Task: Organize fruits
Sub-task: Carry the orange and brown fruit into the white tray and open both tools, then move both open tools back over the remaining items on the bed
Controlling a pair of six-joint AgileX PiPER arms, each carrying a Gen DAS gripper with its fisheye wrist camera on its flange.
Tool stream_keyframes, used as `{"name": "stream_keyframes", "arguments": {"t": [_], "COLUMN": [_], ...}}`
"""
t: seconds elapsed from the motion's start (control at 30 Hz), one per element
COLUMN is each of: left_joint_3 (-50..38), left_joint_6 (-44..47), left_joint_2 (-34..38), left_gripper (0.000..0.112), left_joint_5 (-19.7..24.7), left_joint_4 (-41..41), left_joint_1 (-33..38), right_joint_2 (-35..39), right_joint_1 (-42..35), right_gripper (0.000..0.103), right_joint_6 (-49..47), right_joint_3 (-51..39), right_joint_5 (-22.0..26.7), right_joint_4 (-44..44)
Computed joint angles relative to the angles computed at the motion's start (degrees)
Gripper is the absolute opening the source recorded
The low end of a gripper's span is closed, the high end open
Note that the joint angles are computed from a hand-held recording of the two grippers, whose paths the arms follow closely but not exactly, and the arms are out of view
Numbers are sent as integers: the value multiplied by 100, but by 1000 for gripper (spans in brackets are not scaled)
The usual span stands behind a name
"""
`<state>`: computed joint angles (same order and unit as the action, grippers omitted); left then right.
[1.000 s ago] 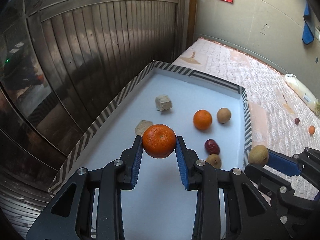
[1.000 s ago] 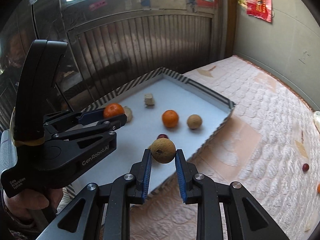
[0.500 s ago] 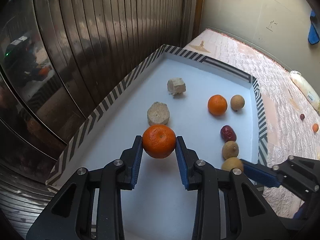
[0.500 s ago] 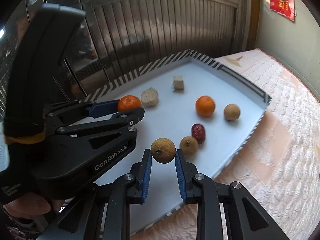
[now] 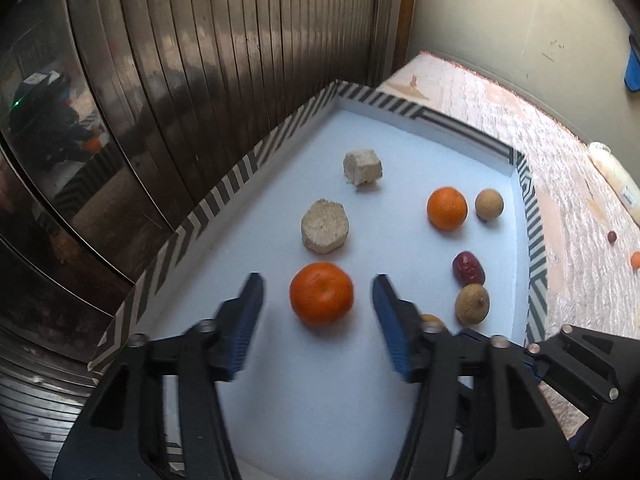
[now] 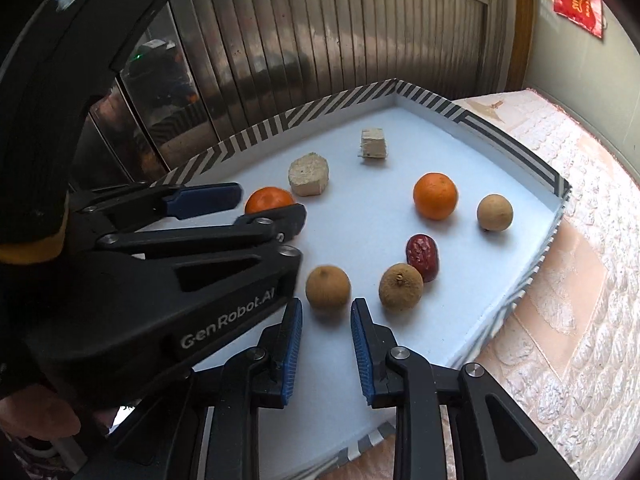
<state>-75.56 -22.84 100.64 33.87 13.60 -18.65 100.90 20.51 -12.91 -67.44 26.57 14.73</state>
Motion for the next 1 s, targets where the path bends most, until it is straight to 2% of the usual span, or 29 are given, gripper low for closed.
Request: {"name": "stream_keyframes", "arguments": {"t": [0.2,0.27,0.4,0.5,0.6,0.7,0.83,0.9,1.0], "left_joint_3": [-126,-222,-550,-875,-1242,-1592,-2067,-2456,-3053], "left_joint_6": [-434,-407,-97,106,421,607,855,960,1066], "left_joint_2": [-134,-130,-2,162,389,603,940,1175,1512], "left_gripper": [61,61,61,61,61,62,62,62,62], "left_joint_5": [26,41,127,220,366,515,749,967,1326], "left_joint_4": [490,442,64,-76,-375,-496,-694,-848,-1001], "left_joint_1": [-338,-492,-861,-1244,-1632,-2063,-2546,-2771,-3082], "right_joint_2": [-673,-1023,-1630,-2117,-2641,-3347,-3987,-4065,-3908], "right_joint_1": [-245,-400,-827,-1216,-1760,-2605,-4309,-5320,-6435], "right_gripper": [26,29,41,41,41,41,42,42,43], "right_joint_6": [96,88,359,881,908,591,-435,-1422,-2418], "right_joint_3": [522,811,1332,1736,2127,2550,2780,2830,2861], "right_joint_5": [-186,-298,-439,-356,-187,81,639,858,1018], "right_joint_4": [-46,-48,-237,-796,-889,-820,-355,247,886]}}
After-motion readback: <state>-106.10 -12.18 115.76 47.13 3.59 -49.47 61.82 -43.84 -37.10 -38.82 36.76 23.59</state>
